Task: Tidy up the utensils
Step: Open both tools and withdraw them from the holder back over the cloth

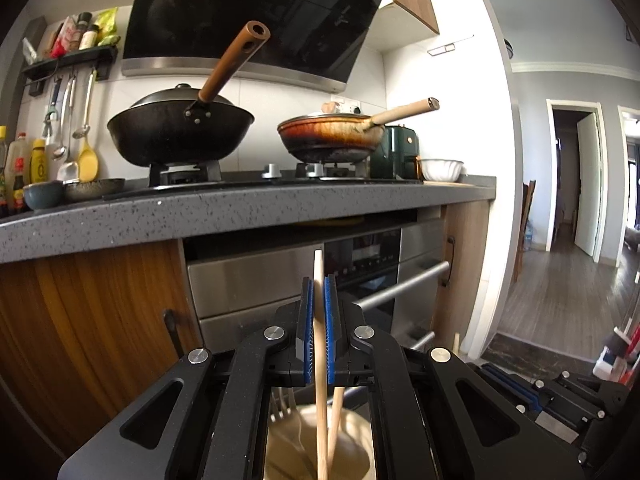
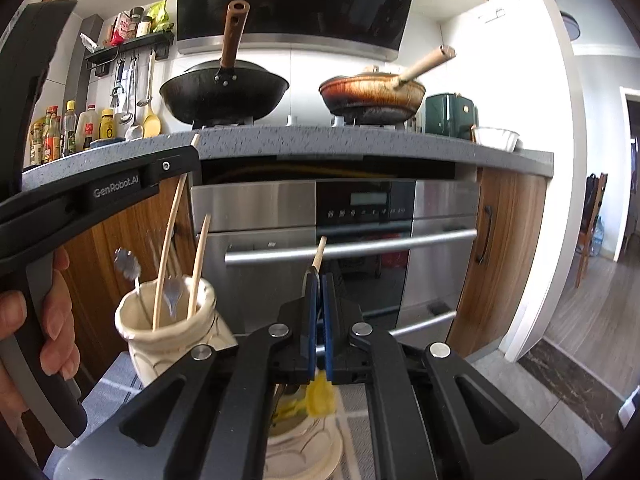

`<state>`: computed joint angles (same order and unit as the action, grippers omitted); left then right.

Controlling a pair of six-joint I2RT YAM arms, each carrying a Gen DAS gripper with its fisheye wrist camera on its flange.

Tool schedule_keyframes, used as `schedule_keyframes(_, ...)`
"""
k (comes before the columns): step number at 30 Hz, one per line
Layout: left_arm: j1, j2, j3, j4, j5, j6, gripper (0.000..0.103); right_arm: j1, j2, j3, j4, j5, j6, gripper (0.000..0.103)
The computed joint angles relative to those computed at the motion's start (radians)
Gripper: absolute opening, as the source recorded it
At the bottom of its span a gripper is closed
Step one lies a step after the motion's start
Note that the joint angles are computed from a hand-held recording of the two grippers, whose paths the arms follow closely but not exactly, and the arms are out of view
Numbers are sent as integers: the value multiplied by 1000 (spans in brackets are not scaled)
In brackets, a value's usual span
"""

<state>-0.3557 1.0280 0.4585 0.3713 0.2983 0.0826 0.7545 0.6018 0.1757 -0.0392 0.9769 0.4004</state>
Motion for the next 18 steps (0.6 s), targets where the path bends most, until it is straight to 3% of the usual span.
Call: schedule_keyframes(18, 178, -107, -98, -166, 206, 95, 6, 77, 4, -10, -103, -21, 147, 4)
